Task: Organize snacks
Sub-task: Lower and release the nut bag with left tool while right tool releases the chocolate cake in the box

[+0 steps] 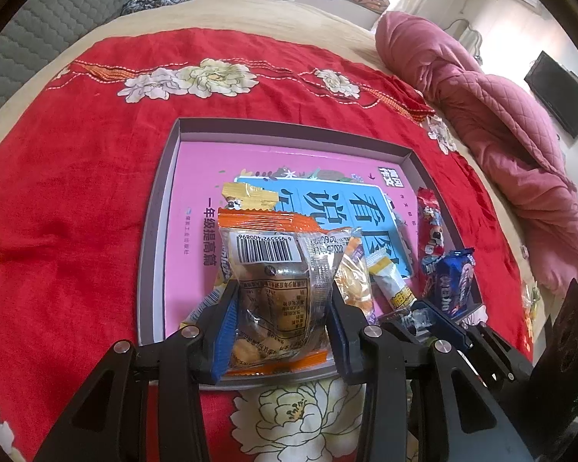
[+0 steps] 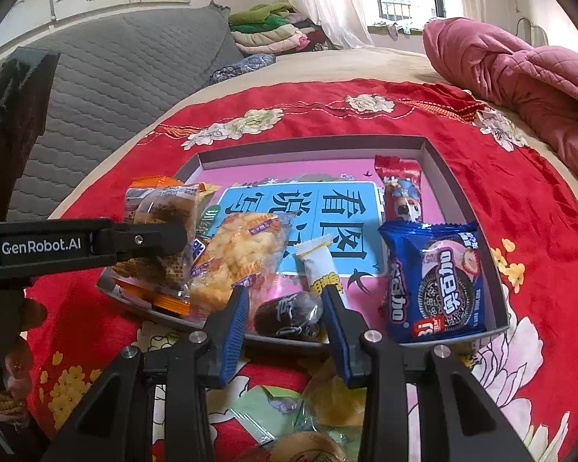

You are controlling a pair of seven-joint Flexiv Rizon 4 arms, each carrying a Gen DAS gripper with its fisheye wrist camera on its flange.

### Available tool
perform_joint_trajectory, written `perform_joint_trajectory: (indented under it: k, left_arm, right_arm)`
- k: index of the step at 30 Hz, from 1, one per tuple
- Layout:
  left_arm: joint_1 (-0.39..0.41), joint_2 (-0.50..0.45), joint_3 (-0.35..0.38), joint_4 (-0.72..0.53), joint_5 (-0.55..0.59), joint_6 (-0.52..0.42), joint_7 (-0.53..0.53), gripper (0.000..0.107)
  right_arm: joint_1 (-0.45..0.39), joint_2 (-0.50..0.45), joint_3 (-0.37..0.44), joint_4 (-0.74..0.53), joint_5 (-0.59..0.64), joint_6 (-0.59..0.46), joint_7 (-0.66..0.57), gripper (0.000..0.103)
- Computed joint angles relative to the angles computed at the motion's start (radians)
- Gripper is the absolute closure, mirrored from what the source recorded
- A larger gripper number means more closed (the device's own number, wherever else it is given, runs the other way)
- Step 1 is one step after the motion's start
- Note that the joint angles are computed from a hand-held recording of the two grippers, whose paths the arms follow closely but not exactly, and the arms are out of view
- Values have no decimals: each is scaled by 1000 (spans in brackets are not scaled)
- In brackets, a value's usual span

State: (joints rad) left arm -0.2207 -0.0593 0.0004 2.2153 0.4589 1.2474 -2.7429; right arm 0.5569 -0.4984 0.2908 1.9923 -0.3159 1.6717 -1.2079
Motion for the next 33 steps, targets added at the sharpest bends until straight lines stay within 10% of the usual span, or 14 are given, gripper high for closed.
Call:
perform_joint_trajectory:
  k: [33]
  left_arm:
    - [-7,4,-11,-11,-25,-38,36,63]
  right_arm:
    - [-22,1,23,2,12,4,1,63]
